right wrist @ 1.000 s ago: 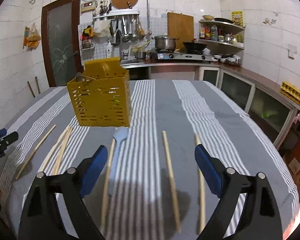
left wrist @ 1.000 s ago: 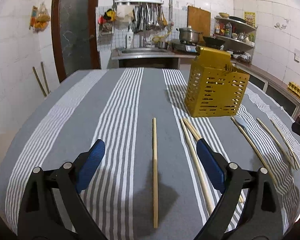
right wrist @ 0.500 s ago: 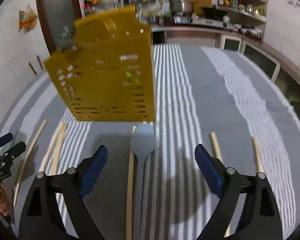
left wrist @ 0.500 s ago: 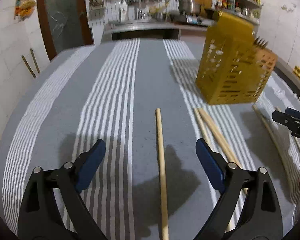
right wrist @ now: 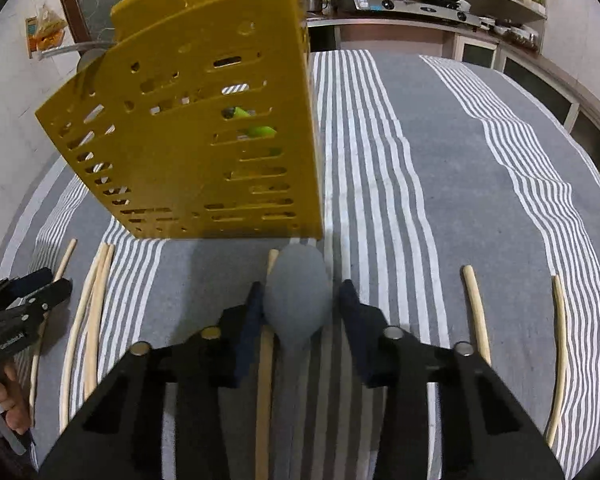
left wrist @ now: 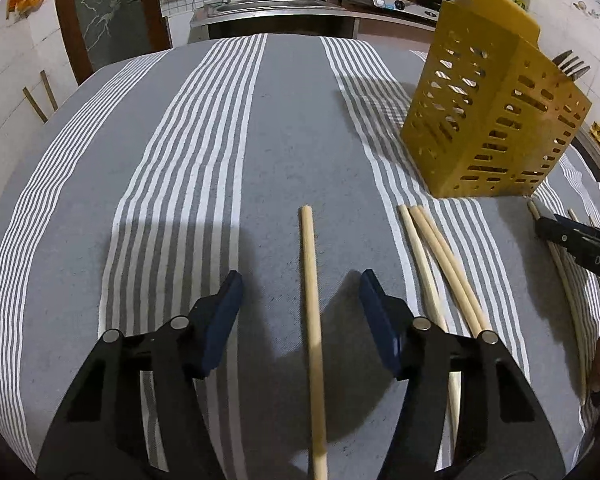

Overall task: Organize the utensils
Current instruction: 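Grasp a wooden chopstick with the left tool while the right tool holds the blue spoon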

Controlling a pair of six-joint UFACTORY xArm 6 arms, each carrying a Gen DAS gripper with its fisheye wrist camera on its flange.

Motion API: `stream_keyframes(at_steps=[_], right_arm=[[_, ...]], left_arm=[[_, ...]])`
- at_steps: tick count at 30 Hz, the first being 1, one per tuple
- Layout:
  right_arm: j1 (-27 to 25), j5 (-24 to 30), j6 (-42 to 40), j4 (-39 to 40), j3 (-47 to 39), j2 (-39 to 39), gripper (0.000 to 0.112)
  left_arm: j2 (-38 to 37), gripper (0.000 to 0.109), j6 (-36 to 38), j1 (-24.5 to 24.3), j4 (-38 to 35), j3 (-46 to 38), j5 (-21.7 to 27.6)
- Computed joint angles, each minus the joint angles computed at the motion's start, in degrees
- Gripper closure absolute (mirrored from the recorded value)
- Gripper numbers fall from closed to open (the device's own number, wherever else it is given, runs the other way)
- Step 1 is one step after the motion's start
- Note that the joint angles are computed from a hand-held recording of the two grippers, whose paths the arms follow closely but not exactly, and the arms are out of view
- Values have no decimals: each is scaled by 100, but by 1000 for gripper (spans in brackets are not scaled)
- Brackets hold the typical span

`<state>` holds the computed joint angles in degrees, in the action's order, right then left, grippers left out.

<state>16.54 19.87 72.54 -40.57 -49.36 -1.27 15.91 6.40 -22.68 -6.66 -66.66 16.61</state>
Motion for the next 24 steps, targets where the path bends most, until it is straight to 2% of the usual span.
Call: stream_keyframes(at_steps=[4, 6, 9, 13, 14, 18, 21, 24], right_arm=[[58, -45, -300, 202, -41, 28, 79], [105, -44, -190, 90, -34, 18, 79], [83, -212, 38, -27, 109, -87, 79], [130, -254, 588, -613, 289, -405, 79], [138, -247, 647, -676, 323, -469, 79], [228, -192, 995, -1075, 452, -741, 79], [234, -213, 1007, -1121, 463, -805, 79], [130, -301, 971, -1153, 478, -797, 79]], left_arm=[[14, 49, -91, -53, 123, -30, 31], [3, 49, -56, -78, 137, -17, 32], [-56, 49, 273, -68, -296, 21, 54], [-174, 49, 678, -42, -833, 114, 1], [-178, 51, 671, -39, -835, 112, -18], [-198, 70, 772, -21, -882, 65, 131], [-95, 70, 779, -40, -727, -98, 425], [38, 66, 483, -51, -242, -227, 485]])
